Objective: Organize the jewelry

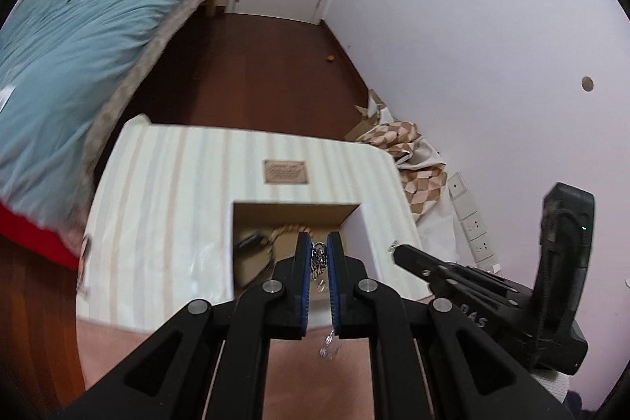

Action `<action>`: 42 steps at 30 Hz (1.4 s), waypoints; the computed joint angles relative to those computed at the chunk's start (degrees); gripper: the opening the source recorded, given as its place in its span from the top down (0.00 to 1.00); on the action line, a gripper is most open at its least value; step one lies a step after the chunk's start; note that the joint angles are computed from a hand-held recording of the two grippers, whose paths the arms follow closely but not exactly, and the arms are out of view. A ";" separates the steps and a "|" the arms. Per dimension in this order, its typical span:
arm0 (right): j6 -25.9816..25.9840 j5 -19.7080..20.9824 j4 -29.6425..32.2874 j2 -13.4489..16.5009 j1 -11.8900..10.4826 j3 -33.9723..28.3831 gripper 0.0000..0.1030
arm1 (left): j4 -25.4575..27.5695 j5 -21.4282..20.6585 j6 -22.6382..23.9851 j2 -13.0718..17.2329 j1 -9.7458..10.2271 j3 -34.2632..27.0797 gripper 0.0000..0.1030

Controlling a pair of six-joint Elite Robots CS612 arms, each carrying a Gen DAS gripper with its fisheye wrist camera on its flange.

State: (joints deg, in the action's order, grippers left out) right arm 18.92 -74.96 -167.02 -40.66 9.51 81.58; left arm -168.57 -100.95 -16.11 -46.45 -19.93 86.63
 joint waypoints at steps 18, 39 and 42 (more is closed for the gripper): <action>-5.30 3.69 20.38 7.91 -1.89 -15.31 0.99 | 20.83 -6.10 1.20 9.97 1.27 -16.11 0.94; -6.71 -9.61 23.93 6.63 0.61 -15.26 0.36 | 17.76 18.96 -1.72 6.65 0.04 -9.48 0.03; -7.84 -15.02 22.74 5.98 1.68 -13.77 0.13 | 15.82 21.52 -2.12 6.01 -0.39 -7.08 0.02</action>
State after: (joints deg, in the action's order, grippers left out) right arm 11.09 -89.99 -144.28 -34.69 11.19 67.81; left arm -152.75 -79.43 -18.23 -40.44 -20.32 79.56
